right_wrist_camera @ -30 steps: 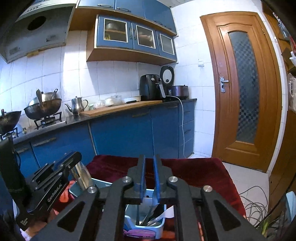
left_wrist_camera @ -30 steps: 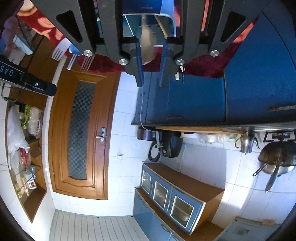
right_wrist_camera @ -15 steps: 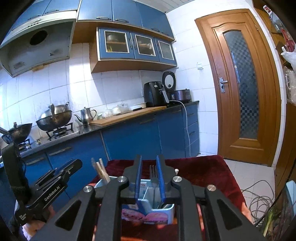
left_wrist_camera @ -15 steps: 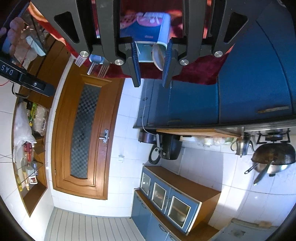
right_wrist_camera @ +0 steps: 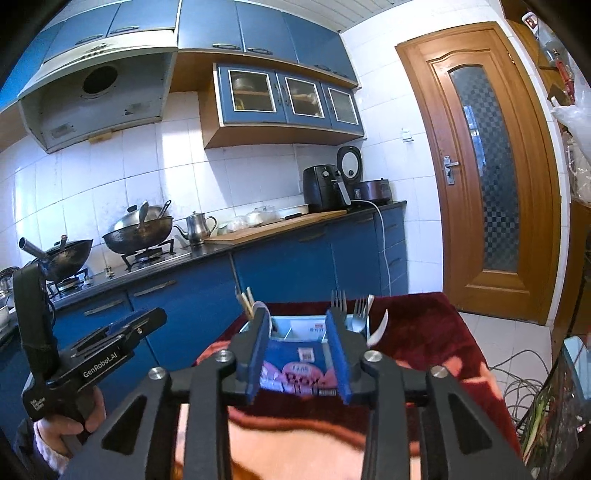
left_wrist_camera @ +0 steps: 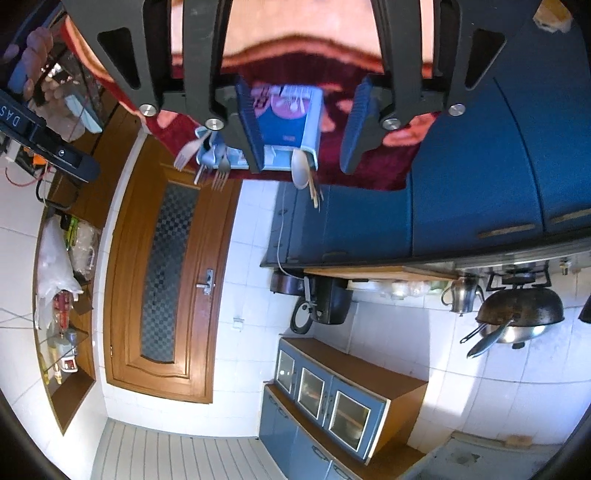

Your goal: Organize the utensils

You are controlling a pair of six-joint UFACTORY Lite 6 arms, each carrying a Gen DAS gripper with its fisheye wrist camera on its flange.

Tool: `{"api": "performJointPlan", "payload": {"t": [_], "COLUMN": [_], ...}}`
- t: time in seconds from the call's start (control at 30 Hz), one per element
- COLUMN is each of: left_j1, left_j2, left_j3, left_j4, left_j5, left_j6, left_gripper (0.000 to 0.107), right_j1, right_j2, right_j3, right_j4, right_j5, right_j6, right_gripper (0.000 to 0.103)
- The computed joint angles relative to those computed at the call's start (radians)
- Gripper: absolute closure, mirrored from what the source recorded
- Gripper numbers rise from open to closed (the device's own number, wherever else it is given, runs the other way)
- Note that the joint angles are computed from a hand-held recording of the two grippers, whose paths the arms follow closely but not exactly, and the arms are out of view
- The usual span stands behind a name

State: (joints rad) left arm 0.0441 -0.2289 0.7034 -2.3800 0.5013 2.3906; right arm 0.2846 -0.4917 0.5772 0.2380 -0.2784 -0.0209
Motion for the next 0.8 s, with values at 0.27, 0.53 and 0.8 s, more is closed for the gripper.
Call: {"api": "performJointPlan", "payload": {"t": [0.27, 0.53, 0.8], "left_j1": [-0.008, -0.044, -0.073], "left_j2": [-0.101, 0.06, 0.246], "left_j3": [-0.193, -0.249, -0.217], "left_j4": [-0.125, -0.388, -0.565], "left_j5": [0.014, 0.106, 0.213], "left_j6": [0.147, 0.407, 0.564], "left_gripper": [0.034, 0.031, 0.031], "right_j1": [0.076, 0.076, 0.029], "right_j2": [-0.07, 0.015, 0.243], "right_j3": [-0.185, -0.34, -0.366], "right_j4": [0.167, 0.126, 0.073], "right_j5": [-0.09, -0.31, -0.548], "right_j6": [-0.133, -0.057, 0.033], "right_gripper": [0.045, 0.021, 0.008]}}
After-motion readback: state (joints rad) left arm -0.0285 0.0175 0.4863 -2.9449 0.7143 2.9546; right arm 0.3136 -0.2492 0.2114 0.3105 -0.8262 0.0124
